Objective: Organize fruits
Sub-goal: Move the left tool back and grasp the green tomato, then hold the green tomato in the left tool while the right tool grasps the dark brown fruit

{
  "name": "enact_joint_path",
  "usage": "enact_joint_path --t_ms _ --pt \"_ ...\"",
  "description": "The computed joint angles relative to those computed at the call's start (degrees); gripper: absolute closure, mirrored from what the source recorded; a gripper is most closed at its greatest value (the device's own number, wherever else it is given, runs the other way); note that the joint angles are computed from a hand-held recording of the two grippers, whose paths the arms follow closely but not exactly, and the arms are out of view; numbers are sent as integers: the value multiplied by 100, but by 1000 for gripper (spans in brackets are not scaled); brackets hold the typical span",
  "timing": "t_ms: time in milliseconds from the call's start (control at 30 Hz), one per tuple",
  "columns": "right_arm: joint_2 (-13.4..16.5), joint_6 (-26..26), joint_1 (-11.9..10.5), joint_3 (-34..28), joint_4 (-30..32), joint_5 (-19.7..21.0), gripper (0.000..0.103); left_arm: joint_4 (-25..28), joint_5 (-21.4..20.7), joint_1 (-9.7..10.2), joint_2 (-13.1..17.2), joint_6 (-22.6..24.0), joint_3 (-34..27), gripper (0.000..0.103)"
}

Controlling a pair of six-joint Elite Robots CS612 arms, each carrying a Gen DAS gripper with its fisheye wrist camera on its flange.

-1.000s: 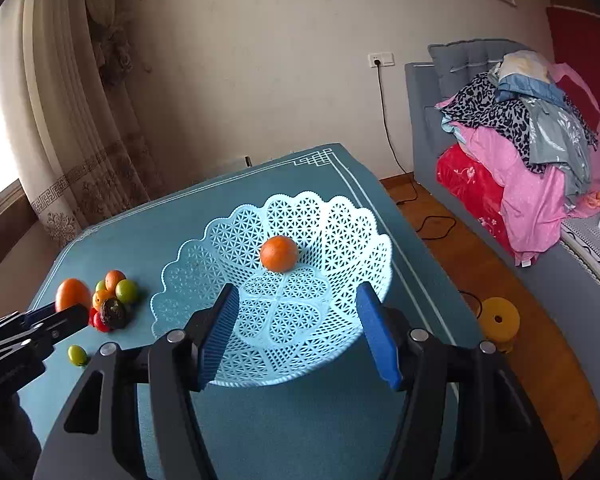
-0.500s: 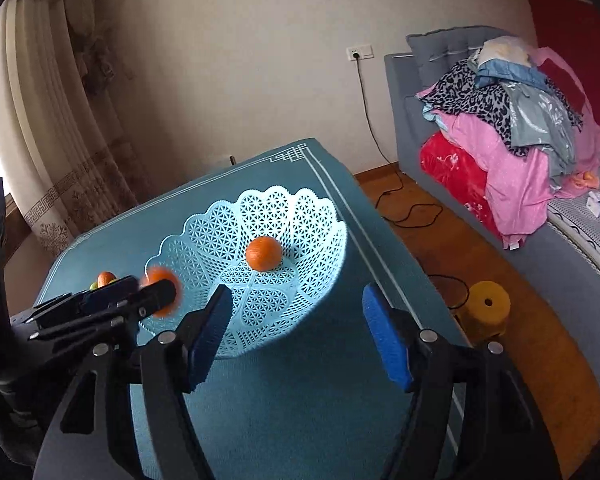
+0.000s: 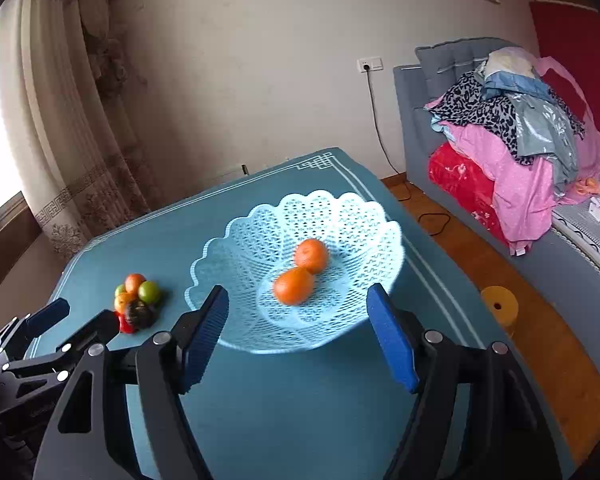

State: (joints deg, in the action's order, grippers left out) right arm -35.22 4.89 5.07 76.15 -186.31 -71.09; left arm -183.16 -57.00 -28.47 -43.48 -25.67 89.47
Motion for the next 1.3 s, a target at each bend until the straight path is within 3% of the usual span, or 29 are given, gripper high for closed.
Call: enact_joint_path --t_ms 433,533,667,1033,1233,1300 --pt "-165 -348 409 348 162 -7 31 15 -7 363 -269 -886 878 5" --pt "-181 -406 467 376 240 -44 31 159 -154 448 -250 -1027 891 5" --pt "-204 -553 527 392 380 -74 31 528 -657 599 -207 -1336 773 5" --pt "-161 -740 597 275 783 -103 31 1020 -1363 800 75 -1321 304 43" --pt "-100 -837 630 126 1050 -40 31 498 -1434 779 105 -1186 441 73" --pt "-68 -883 650 54 1163 -13 31 377 -1315 744 96 -1171 507 73"
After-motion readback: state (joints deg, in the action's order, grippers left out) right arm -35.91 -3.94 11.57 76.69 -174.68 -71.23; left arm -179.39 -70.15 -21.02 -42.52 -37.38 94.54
